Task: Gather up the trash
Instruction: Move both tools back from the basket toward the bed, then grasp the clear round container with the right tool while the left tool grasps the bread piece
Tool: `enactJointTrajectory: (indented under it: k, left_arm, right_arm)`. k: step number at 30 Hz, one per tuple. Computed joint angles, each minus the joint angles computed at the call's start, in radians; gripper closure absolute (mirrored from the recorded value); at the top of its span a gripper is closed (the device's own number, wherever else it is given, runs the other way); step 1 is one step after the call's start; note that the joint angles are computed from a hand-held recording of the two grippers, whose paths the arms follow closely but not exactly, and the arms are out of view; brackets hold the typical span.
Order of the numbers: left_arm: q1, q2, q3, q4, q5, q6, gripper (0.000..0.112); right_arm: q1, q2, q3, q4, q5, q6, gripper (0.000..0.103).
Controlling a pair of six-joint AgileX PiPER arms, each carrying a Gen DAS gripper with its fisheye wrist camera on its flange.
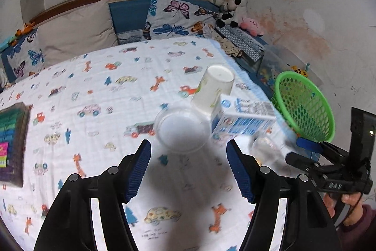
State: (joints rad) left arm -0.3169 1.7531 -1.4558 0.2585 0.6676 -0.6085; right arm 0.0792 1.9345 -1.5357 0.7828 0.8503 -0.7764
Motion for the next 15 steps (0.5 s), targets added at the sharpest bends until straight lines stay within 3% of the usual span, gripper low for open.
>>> enactJointTrajectory:
  k: [6,10,15]
  left_arm:
    - [0.016,-0.035,0.101,-0.017,-0.043,0.024,0.048]
    - [0.01,-0.038,0.143,-0.031,-0.061,0.042,0.048]
    - [-0.028,-0.018,0.157,-0.033,-0.079,0.059,0.042]
  right_arm:
    - [0.012,0.084,-0.061,0.007,0.031,0.054,0.024]
    - [0.014,0.119,-0.094,0.002,0.053,0.086,0.039]
    - [0.0,0.103,-0.078,0.018,0.048,0.067,0.039]
